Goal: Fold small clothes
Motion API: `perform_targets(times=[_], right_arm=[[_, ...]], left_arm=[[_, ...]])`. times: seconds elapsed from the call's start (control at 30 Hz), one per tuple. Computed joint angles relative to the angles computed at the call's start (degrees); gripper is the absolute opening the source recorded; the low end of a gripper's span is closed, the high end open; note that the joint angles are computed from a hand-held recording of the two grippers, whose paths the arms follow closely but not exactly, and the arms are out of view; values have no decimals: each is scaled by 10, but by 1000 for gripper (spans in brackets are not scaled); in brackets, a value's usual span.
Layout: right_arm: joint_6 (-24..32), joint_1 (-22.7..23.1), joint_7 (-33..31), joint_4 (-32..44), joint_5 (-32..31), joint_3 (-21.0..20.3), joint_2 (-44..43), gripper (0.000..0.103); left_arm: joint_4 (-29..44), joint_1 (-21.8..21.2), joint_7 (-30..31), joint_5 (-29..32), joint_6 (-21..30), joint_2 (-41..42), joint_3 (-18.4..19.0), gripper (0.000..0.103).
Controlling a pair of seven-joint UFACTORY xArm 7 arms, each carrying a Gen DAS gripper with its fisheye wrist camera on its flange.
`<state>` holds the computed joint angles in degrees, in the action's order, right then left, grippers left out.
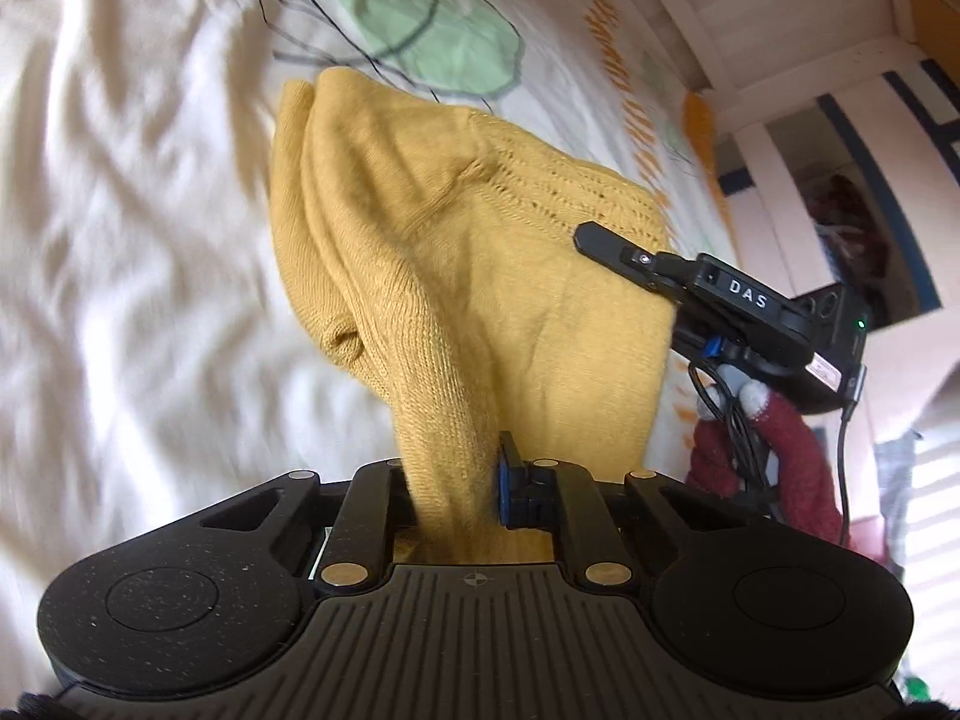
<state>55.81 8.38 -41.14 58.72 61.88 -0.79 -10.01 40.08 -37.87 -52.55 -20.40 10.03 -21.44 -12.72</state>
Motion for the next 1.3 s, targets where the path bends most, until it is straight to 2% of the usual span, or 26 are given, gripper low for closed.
perform_targets(times=[0.1, 0.23, 0.33, 0.4, 0.47, 0.57, 0.7, 0.77, 0.93, 0.97, 1.03, 1.13, 1.3], right_arm=[[31, -8, 26, -36, -35, -10, -56, 38], [77, -13, 60, -84, -83, -33, -126, 38], [99, -15, 69, -114, -97, -53, -164, 38], [93, -16, 66, -131, -106, -58, -182, 39], [65, -18, 67, -152, -113, -56, -203, 43], [-23, -20, 70, -191, -140, -35, -240, 51], [-111, -6, 70, -238, -155, -31, -287, 57], [-153, 8, 61, -257, -156, -34, -309, 68], [-237, 47, 37, -298, -165, -58, -363, 79], [-255, 54, 34, -306, -170, -60, -370, 84], [-287, 66, 34, -321, -182, -62, -378, 85], [-303, 74, 50, -337, -209, -68, -387, 89], [-321, 91, 76, -350, -252, -75, -395, 102]], left_arm=[[-15, -1, -40, 6, -6, -25, -36, 13], [-32, -32, -80, 8, -29, -34, -58, 13], [-33, -30, -118, 31, -23, -30, -87, 13], [-40, -17, -157, 50, -15, -38, -111, 13], [-43, 9, -200, 81, 14, -54, -140, 14], [-16, 53, -256, 150, 122, -76, -175, 15], [12, 62, -294, 218, 220, -96, -198, 18], [29, 64, -303, 244, 251, -97, -205, 18], [102, 89, -324, 338, 344, -91, -252, 19], [117, 99, -327, 362, 354, -87, -263, 22], [138, 118, -336, 403, 369, -84, -280, 36], [173, 154, -351, 464, 391, -58, -305, 48], [210, 190, -402, 559, 415, 8, -323, 50]])
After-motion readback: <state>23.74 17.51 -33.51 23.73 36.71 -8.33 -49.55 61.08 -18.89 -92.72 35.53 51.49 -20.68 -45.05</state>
